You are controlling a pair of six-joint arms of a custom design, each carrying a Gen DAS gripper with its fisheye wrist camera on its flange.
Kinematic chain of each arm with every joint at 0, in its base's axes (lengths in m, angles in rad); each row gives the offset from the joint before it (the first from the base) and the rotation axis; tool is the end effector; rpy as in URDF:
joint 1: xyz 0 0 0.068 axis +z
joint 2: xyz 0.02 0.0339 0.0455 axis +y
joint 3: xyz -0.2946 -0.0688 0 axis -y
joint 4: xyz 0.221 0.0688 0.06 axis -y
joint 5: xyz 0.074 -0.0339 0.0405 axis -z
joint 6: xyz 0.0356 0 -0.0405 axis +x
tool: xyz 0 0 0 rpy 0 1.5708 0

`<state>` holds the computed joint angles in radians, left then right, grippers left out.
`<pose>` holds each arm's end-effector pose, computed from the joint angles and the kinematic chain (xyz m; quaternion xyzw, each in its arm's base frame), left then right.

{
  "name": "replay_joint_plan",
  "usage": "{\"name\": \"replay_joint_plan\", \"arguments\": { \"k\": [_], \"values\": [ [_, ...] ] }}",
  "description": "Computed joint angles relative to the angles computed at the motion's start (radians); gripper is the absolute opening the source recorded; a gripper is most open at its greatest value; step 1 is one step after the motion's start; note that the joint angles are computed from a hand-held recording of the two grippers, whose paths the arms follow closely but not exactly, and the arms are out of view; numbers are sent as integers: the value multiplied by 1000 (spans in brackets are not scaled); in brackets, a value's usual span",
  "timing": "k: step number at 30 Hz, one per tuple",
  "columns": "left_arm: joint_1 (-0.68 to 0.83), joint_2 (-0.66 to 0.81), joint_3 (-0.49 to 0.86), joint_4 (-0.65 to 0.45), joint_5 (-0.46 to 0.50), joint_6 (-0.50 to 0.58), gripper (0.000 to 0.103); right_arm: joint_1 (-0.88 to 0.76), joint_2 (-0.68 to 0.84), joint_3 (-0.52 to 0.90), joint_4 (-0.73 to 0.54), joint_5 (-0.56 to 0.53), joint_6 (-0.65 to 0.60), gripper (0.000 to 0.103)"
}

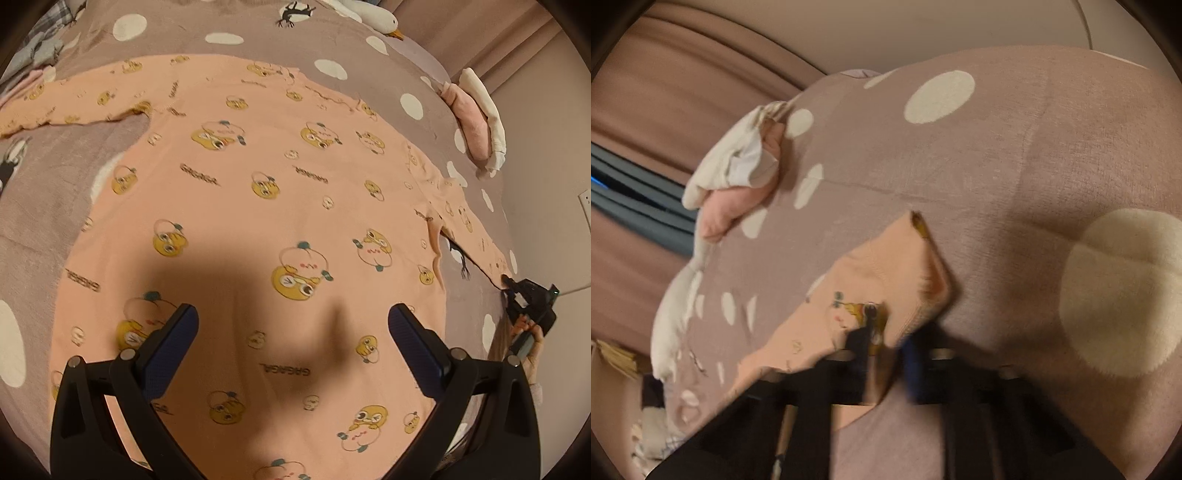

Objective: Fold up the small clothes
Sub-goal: 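Grasp the pink shirt's sleeve cuff with the right tool and lift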

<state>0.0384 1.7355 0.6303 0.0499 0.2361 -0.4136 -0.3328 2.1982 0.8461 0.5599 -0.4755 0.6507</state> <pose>0.2748 0.0022 0.1391 -0.1859 0.9425 -0.1591 0.2274 0.3585 -0.1067 0.0741 0.3458 0.8348 0.2735 0.3297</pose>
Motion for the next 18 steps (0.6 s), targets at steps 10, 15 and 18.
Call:
{"name": "replay_joint_plan", "arguments": {
  "k": [10,15,18],
  "values": [
    [142,-81,-51,1,32,95,102,197,-366,38,-265,118,-157,8],
    [275,-139,-87,-20,105,174,102,464,-445,245,-519,350,-242,8],
    [361,-167,-97,-45,131,227,102,662,-377,432,-647,500,-293,8]
  ]
}}
